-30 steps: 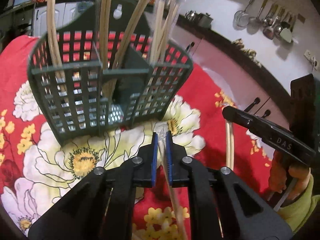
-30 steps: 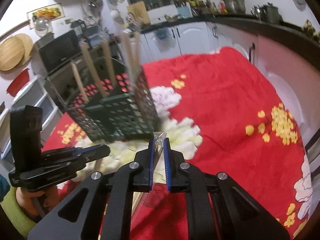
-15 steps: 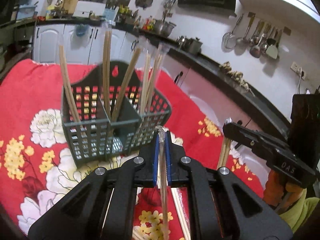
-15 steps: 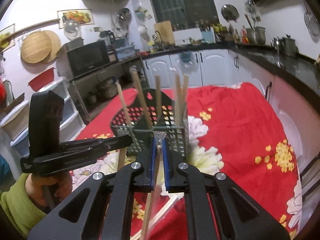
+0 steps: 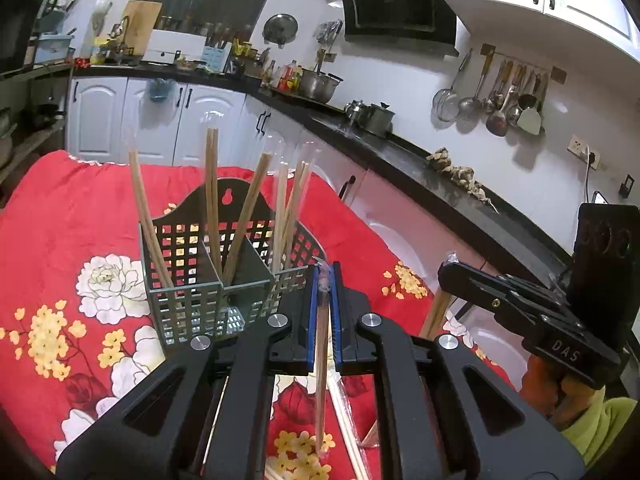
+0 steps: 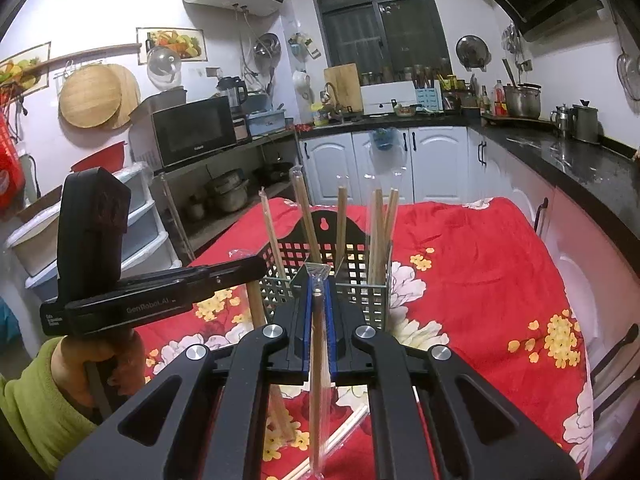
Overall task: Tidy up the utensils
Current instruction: 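Lift both held chopsticks upright and carry them above the green basket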
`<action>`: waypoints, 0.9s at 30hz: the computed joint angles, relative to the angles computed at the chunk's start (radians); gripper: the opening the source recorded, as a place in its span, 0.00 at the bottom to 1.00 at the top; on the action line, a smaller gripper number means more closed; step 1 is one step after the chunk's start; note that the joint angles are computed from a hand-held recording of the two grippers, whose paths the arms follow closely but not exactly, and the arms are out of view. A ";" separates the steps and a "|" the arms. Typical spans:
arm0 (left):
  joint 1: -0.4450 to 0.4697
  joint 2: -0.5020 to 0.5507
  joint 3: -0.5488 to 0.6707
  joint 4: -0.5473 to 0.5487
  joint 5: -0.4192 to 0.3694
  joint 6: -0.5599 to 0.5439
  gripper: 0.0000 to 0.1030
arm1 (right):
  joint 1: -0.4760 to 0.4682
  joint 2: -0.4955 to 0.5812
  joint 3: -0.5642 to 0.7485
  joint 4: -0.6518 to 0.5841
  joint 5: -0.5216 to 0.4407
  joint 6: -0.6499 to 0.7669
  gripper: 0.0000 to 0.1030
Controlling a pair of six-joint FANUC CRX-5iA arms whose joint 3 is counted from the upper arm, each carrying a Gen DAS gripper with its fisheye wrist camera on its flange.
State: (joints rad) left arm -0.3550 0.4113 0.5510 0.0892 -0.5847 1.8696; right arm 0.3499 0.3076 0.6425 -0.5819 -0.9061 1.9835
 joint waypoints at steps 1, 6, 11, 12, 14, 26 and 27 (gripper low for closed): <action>-0.001 -0.004 -0.004 -0.001 0.002 -0.001 0.03 | 0.000 -0.002 0.000 -0.001 0.004 0.000 0.06; -0.003 -0.011 -0.009 -0.007 0.015 -0.004 0.03 | 0.003 -0.012 -0.014 -0.002 0.031 -0.002 0.06; -0.007 -0.016 -0.004 -0.020 0.027 0.001 0.03 | 0.008 -0.021 -0.023 0.001 0.055 -0.011 0.06; -0.007 -0.014 0.001 -0.023 0.024 0.002 0.03 | 0.007 -0.022 -0.023 -0.002 0.058 -0.009 0.06; -0.009 -0.011 0.014 -0.033 0.018 0.008 0.03 | 0.005 -0.025 -0.025 -0.007 0.066 -0.009 0.06; -0.020 0.002 0.084 -0.084 0.004 0.024 0.03 | -0.028 -0.028 0.008 -0.079 0.088 0.026 0.06; -0.021 0.004 0.094 -0.092 0.001 0.028 0.03 | -0.029 -0.030 0.009 -0.085 0.093 0.032 0.06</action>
